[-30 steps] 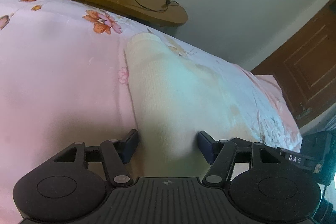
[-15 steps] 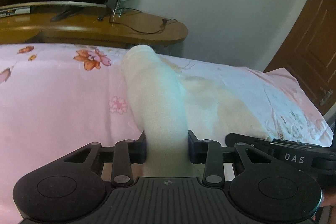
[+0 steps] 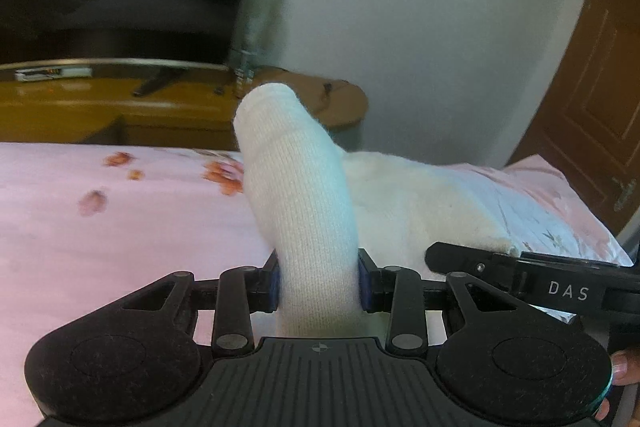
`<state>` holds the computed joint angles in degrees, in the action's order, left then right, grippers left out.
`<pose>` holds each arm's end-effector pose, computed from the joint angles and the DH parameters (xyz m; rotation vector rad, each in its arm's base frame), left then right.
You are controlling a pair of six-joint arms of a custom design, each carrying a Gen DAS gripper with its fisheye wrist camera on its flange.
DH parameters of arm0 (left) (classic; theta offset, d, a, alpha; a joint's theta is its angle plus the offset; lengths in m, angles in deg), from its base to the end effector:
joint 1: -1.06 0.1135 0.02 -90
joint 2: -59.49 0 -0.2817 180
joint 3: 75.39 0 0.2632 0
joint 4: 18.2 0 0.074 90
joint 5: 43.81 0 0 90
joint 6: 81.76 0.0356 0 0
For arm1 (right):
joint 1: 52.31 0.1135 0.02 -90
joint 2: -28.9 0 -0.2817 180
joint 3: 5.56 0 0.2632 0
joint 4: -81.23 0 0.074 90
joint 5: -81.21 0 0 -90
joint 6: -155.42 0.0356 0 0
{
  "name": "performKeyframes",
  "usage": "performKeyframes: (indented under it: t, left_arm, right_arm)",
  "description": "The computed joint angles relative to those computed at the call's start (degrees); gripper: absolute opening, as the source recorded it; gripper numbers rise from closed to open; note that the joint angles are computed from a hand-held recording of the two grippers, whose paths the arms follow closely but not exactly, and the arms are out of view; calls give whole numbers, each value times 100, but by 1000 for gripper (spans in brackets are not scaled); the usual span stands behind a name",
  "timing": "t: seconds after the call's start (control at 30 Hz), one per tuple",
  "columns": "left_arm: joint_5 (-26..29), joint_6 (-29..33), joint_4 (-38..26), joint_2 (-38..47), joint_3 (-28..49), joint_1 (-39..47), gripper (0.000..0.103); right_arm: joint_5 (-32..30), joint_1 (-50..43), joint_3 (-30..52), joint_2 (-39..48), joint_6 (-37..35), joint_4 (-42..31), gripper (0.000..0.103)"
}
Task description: Fold small clothes
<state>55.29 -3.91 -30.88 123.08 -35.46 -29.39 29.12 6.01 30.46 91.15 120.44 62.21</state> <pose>0.1900 -0.1182 0.1955 0.4486 2.2140 -0.5821 0.1220 0.1560 0.1740 0.2435 2.1715 0.3359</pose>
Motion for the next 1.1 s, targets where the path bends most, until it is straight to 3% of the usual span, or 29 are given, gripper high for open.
performKeyframes:
  t: [0.1, 0.23, 0.37, 0.5, 0.6, 0.8, 0.87, 0.9, 1.0, 1.1]
  left_arm:
    - [446, 315, -809, -922, -106, 826, 36]
    - [1548, 1183, -1936, -1630, -39, 2541, 36]
    - [2682, 2671, -2917, -1597, 193, 4500, 36]
    - [3301, 4182, -3489, -951, 453, 6072, 36]
    - [3360, 4908, -3477, -339, 524, 6772, 36]
    - [3061, 5500, -2537, 1165, 282, 7453, 37]
    - [3284, 5583, -2048, 2031, 201, 7802, 57]
    - [3544, 5607, -2142, 2430, 359, 8025, 59]
    - [3756, 5960, -2722, 2631, 605, 8377, 59]
    - [3729, 6114, -2466, 2293, 389, 8418, 59]
  right_arm:
    - [67, 282, 494, 486, -28, 62, 31]
    - [7, 594, 1153, 1274, -89, 432, 31]
    - [-133, 839, 1908, 2237, -115, 773, 31]
    - [-307, 990, 2561, 3150, -77, 1121, 31]
    - [-540, 1010, 2989, 3813, 46, 1392, 31]
    - [-1118, 956, 3876, 5154, 265, 1567, 31]
    - [-1313, 909, 3962, 5514, 397, 1601, 32]
    - [-1402, 873, 3984, 5695, 505, 1588, 36]
    - [-1818, 679, 3239, 5616, 939, 2726, 39]
    - [-1576, 701, 3062, 5257, 731, 2610, 43]
